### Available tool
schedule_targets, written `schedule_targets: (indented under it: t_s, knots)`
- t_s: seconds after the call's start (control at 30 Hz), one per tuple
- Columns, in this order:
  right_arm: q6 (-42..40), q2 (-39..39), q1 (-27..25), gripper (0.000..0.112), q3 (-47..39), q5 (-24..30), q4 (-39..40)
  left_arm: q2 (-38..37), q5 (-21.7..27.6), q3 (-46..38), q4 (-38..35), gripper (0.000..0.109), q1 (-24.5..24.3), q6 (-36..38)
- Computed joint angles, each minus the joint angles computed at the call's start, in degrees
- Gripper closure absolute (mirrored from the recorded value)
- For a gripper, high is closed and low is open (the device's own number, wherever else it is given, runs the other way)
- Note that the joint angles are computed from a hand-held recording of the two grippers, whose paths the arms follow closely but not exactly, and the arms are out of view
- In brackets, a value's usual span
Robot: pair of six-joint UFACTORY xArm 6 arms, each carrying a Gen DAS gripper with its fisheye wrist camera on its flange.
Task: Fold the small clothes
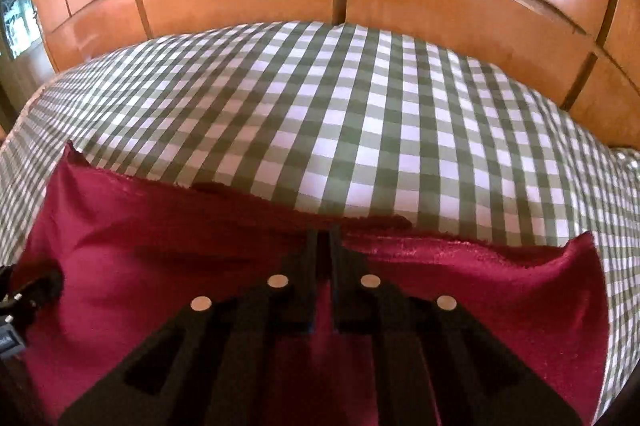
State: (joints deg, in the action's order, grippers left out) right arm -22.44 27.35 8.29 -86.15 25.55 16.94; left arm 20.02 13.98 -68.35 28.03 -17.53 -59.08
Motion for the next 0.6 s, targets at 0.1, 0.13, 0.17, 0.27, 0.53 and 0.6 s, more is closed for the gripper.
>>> schedule_targets:
  t_s: [0.1, 0.13, 0.17, 0.27, 0.53, 0.6]
  knots:
    - [-1.83, -4.60, -0.87, 0.078, 4.83, -0.79, 3.50, -1.99, 3.15, 0.39, 9.84, 0.027, -0.90, -7.15]
    - [-4.39, -6.89, -1.21, 0.074, 7.42, -1.65, 7.07, -3.06, 3.98, 0.93, 12.97, 0.027, -1.28, -9.54]
    - [-7.41, -9.31, -1.69, 0.071, 9.91, -1.62, 11.05, -4.01, 4.65, 1.47, 15.75, 0.027, -1.57, -11.91]
    - [-14.80, -15.47, -3.34, 0.067, 16.11, -0.20, 20.00, -7.72, 4.04, 4.39, 24.38, 0.027, -2.02, -20.09]
    - [-18.38, -31.85, -14.17, 0.065, 35.57, -1.94, 24.79, -9.89, 5.61, 7.60, 26.27, 0.027, -5.00, -18.35]
    - [-12.56, -33.27, -18.23, 0.066, 38.36, -3.79, 20.10, -9.30, 4.57, 8.62, 21.32, 0.027, -4.48, -15.65]
